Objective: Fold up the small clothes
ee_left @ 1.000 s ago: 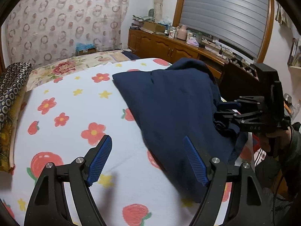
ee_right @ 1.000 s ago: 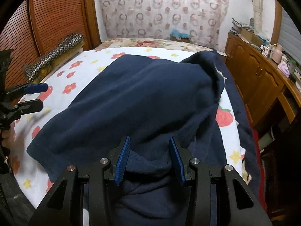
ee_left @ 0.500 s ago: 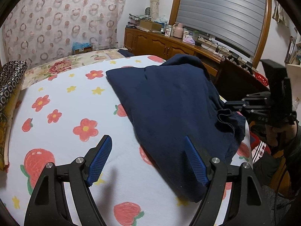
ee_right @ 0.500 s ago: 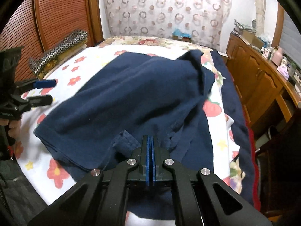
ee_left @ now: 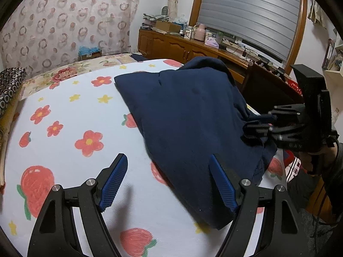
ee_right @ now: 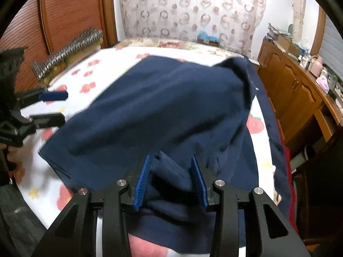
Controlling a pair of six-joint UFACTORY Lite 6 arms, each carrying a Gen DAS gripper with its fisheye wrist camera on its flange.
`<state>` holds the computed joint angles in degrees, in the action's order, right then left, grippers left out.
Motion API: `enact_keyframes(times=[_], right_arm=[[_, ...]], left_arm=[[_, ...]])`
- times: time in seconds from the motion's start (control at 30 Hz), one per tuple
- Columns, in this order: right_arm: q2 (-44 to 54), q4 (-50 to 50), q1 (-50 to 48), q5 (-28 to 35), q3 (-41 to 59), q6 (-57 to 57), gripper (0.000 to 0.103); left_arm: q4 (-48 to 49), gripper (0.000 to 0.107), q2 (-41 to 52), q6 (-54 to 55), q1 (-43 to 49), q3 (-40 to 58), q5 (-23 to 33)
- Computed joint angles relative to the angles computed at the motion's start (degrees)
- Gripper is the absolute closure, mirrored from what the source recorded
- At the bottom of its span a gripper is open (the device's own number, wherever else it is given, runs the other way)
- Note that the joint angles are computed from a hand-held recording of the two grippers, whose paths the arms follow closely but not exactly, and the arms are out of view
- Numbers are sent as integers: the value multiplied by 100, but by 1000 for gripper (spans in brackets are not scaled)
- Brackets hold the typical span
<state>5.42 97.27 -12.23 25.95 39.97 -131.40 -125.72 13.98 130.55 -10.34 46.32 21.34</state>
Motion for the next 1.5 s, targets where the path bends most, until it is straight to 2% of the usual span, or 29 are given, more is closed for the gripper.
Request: enact_keyframes(times=[0.03, 0.13, 0.3, 0.5, 0.57, 0.67, 0.73, 0.83, 0.93, 1.07, 1.27, 1.33, 1.5], right_arm=[[-5, -264, -70, 35, 24, 141, 98], [-271, -1075, -299, 75, -19, 536, 99], [-766, -2964, -599, -3, 148, 1999, 99], [-767, -3878, -741, -109, 259, 2810, 99], [-766, -3836, -666, -179, 264, 2934, 98], [-843, -3700, -632, -159, 275, 2918, 83], [-1009, -3554, -879, -29, 185, 2666, 67], [-1288, -3354, -1156, 338, 65, 2456, 59], [-1379, -2987, -1401, 638, 2, 2141, 54], [-1018, -2009, -1242, 350, -137, 1499, 51], [173, -14, -885, -91, -40, -176, 39], [637, 99, -961, 3, 247, -182, 33], [947, -51, -1211, 364, 430, 91, 31]], left_arm=[[24, 28, 11, -23, -8, 2, 7], [91, 28, 28, -96, -56, 7, 7], [130, 28, -10, -144, -168, -32, -16], [126, 28, 24, -125, -265, 24, -109], [115, 28, 21, -125, -287, 18, -152], [225, 28, 4, -219, -275, 28, -196], [170, 28, 7, -182, -293, 32, -220], [180, 28, 51, -206, -302, 70, -232], [161, 28, 79, -191, -346, 89, -262], [200, 28, 126, -231, -364, 86, -274], [431, 28, 263, -517, -373, 148, -318], [560, 28, 298, -668, -361, 165, -313], [873, 28, 349, -1017, -339, 170, -286]])
